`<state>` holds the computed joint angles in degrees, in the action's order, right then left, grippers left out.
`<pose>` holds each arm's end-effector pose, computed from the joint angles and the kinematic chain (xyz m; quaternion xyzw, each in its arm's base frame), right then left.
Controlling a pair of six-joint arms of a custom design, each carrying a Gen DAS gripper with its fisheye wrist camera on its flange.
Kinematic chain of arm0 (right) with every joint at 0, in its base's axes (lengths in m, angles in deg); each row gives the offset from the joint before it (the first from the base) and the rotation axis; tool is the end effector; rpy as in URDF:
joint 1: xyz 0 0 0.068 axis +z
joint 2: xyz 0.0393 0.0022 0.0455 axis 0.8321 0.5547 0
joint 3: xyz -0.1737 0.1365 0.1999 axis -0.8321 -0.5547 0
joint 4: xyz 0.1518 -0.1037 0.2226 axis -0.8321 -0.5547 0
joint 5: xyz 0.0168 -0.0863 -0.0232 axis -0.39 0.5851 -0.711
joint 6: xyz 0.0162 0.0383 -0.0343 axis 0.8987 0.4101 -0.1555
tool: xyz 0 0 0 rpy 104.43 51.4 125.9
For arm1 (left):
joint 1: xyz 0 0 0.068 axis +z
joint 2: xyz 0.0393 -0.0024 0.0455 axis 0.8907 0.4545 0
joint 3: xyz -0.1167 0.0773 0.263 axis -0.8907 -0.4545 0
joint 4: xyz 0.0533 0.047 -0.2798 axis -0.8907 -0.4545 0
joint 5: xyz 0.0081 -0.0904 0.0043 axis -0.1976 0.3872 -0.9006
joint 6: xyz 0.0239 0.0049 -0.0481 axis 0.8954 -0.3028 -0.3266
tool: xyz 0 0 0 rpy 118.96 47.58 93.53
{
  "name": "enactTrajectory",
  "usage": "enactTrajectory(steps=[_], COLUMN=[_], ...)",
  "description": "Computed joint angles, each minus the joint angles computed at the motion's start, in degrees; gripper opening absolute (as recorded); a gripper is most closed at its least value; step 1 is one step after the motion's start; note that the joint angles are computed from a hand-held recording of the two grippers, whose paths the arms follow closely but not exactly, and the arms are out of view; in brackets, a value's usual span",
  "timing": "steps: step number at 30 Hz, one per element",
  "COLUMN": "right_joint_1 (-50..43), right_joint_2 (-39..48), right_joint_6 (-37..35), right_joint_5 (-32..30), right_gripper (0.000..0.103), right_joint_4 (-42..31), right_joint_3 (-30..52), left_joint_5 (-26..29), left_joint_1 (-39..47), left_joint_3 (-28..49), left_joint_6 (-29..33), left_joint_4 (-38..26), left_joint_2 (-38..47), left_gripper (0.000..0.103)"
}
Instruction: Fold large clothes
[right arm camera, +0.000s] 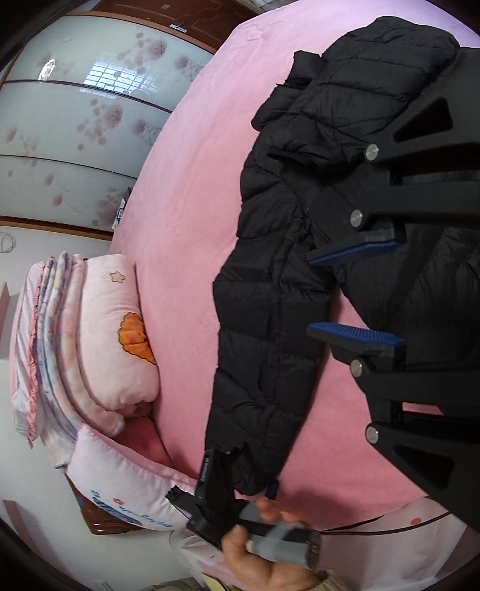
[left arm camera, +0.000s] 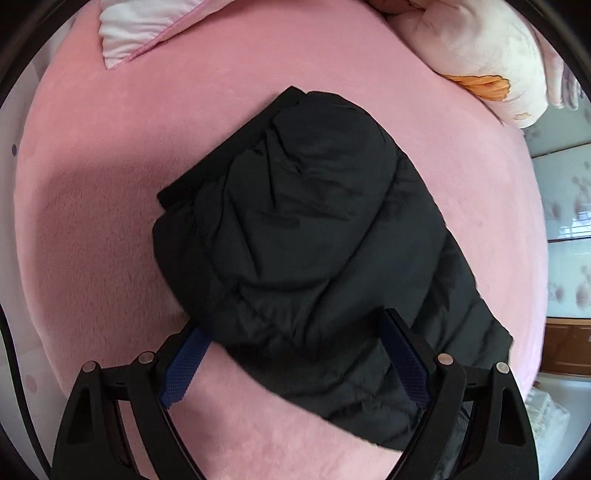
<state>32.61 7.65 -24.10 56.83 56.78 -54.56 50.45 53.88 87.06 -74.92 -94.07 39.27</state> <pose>0.1733 -0.0625 0.2102 -0.1140 0.9201 -0.0043 0.3747 0.3162 -0.0562 0.0894 -0.3641 0.9149 -0.1486 0.0914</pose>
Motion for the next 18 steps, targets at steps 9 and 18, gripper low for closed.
enactTrajectory(steps=[9, 18], right_joint_1=[-5.59, -26.74], right_joint_2=[3.89, 4.32], right_joint_6=[-2.93, -19.2], right_joint_5=[-2.63, -12.98], right_gripper=[0.032, 0.032], right_joint_4=[-0.58, -10.42], right_joint_3=[-1.03, 2.41], left_joint_5=[-9.62, -25.5], left_joint_1=[-7.85, -31.04], left_joint_3=[0.12, 15.64], left_joint_6=[4.38, 8.26], left_joint_4=[1.51, -7.59], left_joint_2=[-5.17, -15.6], left_gripper=[0.007, 0.007])
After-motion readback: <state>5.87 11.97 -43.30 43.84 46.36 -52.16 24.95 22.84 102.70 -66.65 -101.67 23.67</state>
